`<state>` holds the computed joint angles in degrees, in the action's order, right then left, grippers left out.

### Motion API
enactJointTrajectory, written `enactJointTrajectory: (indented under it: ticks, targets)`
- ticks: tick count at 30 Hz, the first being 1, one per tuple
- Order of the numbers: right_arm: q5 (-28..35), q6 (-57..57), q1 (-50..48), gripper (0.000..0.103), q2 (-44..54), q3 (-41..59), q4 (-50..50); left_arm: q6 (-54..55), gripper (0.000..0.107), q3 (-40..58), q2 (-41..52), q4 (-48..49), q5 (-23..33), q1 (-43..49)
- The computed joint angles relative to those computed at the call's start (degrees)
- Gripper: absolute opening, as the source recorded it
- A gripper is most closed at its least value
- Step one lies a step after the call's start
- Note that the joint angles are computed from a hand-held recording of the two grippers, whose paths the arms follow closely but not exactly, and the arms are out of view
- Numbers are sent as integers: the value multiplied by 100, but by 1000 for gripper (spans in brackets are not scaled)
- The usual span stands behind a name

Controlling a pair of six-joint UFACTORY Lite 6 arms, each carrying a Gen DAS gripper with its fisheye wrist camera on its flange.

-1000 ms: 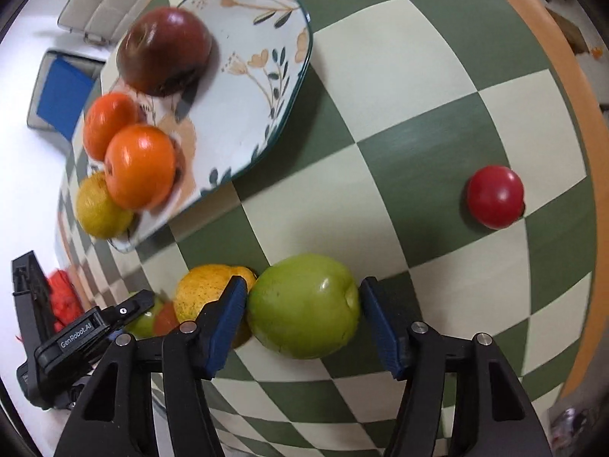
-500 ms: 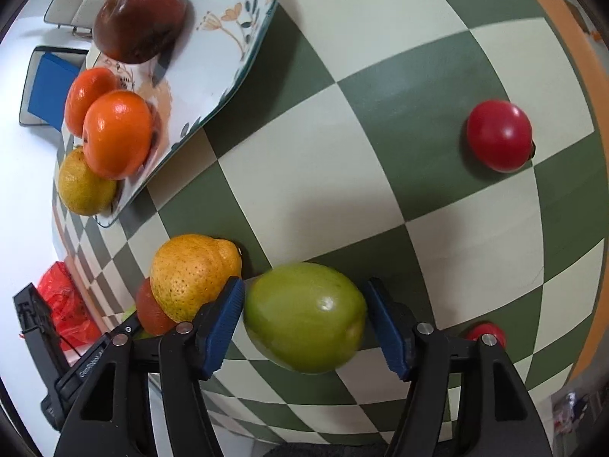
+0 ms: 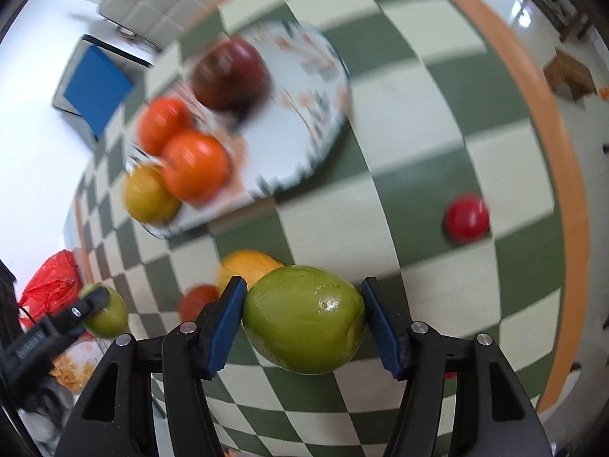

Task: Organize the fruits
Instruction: 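Carry both green apples onto the plate and release them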

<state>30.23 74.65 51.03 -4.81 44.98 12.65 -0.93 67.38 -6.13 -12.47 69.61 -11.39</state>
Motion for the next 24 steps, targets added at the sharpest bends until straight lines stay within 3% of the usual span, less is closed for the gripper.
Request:
enactJointTrajectory:
  ticks: [5,8,15,20,24]
  targets:
    - [694,-911,-883,65,578,1028,-315,-91,56,2084,1802,422,-4,-302]
    - [948,-1646,-1488,65,654,1023,-291,-195,56,3166,2939,854,27,-479]
    - [734,-2718,-2210,65,1385,1145,10,-242,56,5347,5294,1141,716,-545]
    - [480,-2963,-2239,65,1741,1213,250,-309,56,5792,5874,1191,935,-559]
    - [588,-3435,-2380,67,1930,1383,511,-314,57,5533,5808,1159,847,-573]
